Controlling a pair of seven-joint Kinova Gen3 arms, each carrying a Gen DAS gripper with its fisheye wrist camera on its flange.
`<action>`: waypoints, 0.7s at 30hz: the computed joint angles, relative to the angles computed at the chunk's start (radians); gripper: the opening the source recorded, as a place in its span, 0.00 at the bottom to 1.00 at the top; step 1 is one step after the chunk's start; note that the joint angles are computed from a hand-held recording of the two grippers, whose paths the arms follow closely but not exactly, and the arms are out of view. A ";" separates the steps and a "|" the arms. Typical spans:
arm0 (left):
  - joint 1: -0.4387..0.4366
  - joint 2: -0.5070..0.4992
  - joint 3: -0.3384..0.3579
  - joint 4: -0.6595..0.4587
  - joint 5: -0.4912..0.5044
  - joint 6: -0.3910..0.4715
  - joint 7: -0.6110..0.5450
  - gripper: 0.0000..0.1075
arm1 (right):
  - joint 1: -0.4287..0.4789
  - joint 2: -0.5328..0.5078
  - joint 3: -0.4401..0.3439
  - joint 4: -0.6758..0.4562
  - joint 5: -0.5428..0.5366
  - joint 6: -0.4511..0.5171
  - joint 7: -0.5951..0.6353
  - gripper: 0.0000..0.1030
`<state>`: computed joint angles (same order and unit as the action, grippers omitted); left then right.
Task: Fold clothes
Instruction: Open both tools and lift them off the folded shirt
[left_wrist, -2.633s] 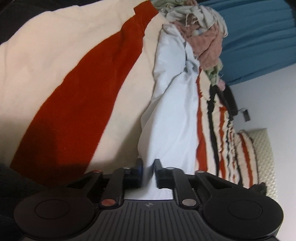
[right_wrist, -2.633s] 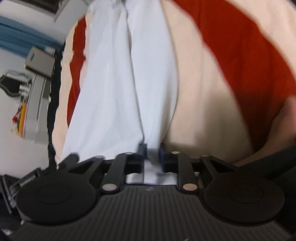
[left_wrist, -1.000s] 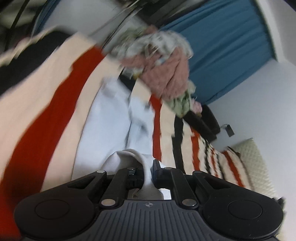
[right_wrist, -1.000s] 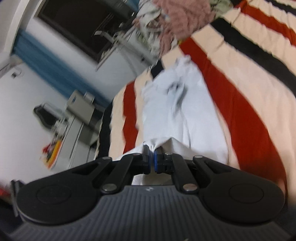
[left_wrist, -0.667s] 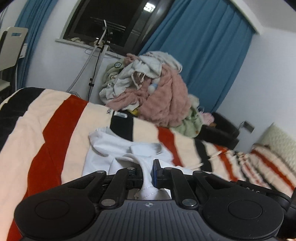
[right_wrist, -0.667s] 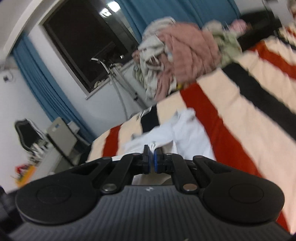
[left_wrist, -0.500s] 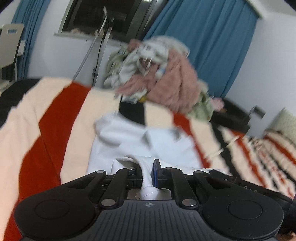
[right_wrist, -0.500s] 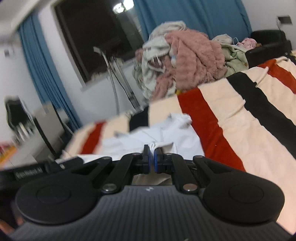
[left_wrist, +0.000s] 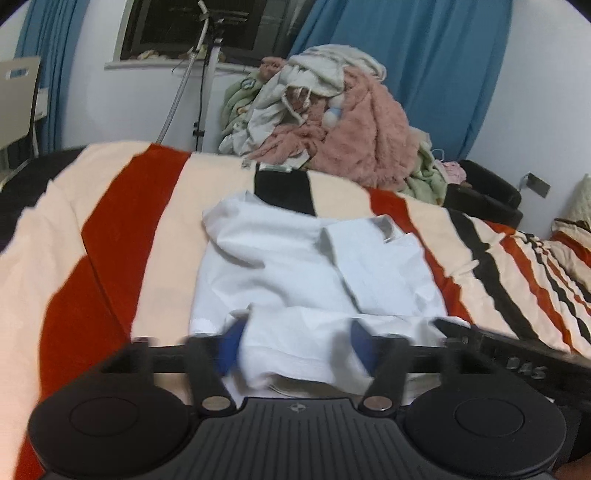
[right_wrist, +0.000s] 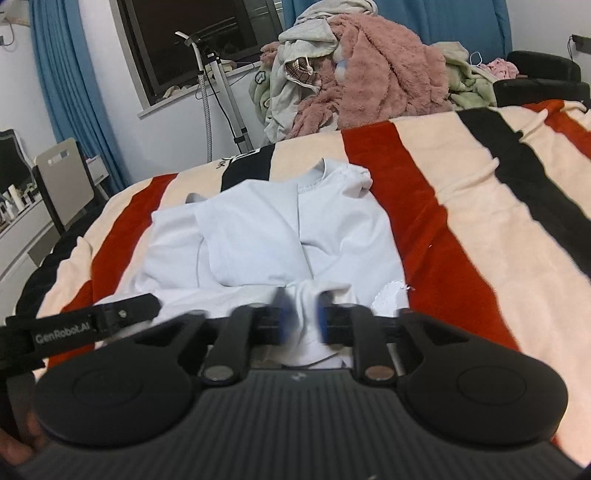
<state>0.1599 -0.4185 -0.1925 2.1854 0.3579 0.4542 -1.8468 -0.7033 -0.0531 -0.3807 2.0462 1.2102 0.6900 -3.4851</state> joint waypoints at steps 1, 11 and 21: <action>-0.004 -0.033 0.008 0.002 -0.010 0.013 0.000 0.70 | -0.009 -0.015 -0.014 0.006 0.020 0.028 -0.019 0.75; -0.097 -0.285 0.110 -0.032 -0.157 0.183 0.137 0.92 | -0.027 -0.178 -0.168 0.066 0.087 0.192 -0.142 0.87; -0.092 -0.493 0.071 -0.072 -0.221 0.421 0.213 0.93 | -0.017 -0.241 -0.376 0.060 0.002 0.399 -0.118 0.87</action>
<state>0.0680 -0.9119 -0.1217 2.1135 0.1373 0.8755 -1.6334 -0.7207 -0.2940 -0.7571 2.1065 1.2121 1.0887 -3.6033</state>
